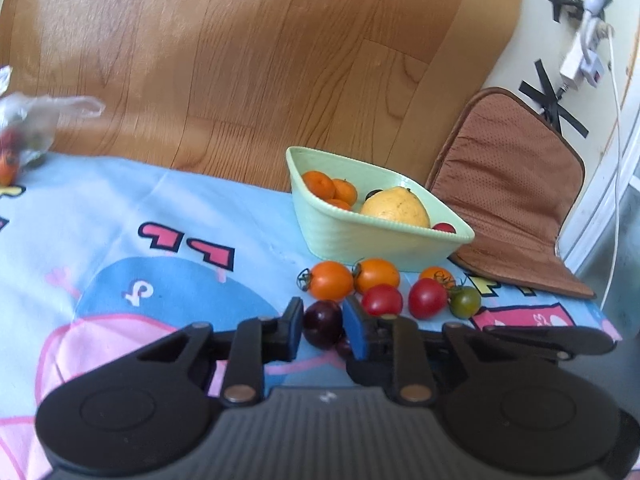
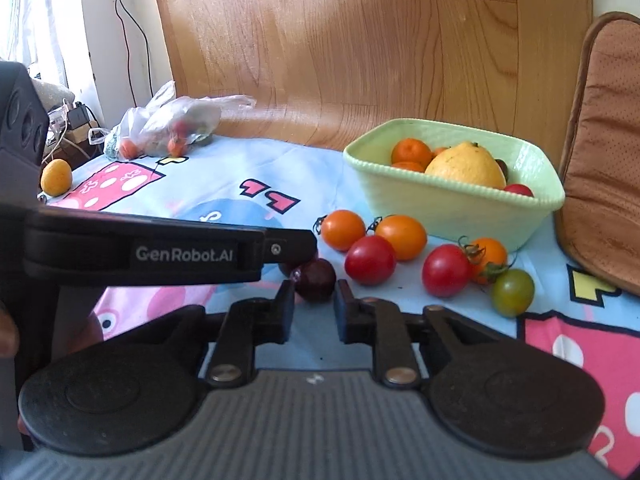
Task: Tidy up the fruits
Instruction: 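Grasp a dark cherry with the left tool while the right tool grasps another cherry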
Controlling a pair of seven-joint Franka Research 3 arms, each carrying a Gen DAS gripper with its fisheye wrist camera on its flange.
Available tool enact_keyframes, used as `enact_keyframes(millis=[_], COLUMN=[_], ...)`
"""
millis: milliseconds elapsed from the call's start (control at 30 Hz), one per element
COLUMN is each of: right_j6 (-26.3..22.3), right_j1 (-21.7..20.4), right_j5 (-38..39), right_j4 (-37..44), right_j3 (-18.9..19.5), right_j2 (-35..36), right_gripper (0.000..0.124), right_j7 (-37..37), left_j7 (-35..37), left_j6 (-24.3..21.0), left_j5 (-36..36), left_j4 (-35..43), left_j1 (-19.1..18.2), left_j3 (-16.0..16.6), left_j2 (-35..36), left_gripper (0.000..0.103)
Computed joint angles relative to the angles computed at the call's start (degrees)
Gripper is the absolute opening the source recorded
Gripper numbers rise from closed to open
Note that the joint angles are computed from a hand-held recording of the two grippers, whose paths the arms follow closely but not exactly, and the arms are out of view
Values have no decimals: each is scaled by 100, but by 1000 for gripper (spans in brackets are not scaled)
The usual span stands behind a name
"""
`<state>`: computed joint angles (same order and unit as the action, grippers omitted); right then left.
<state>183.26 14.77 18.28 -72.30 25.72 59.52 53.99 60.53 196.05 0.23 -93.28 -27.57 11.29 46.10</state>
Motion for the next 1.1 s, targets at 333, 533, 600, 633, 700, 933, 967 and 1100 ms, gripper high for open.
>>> enact_keyframes(millis=[333,533,600,633,700,933,967,1100], right_j6=[859,1605,1455,1426,1293,1265,1257,1291], right_j1=[-344,-740,-883,-878,-843,-769,-799,-653], right_j5=[-353,-737,-919,-959,-1039,-1443,-1534,-1628], right_j4=[-1104,-2140,-2155,-2118,-2083,-2134,-2147,-2170], right_j3=[260,443,549,530,458,294,316,121], right_j2=[-434,-820,-792,-777,-793,-851,-846,-902], right_gripper=[23,22,23,24,30,36,40,44], right_j7=[190,646,825,915,1073,1543,1573,1696], left_j7=[385,978,1254,1338,1399,1416,1467,1667], left_j6=[560,899,780,704,658,1085,1120,1316], left_j5=[-183,-587,-924,-1049,-1151,-1483,-1566,-1701], left_j4=[-597,-1206,-1180,-1148,-1135,-1245,-1239,-1255], left_j1=[13,-237,-481,-545,-535,-392,-398,-335], left_j3=[-232,-271,-90,-41,-62,-234,-242,-367], left_j2=[-291,-588,-580,-570,-568,-556,-548,-534], left_gripper=[22,23,23,23,25,57,59,61])
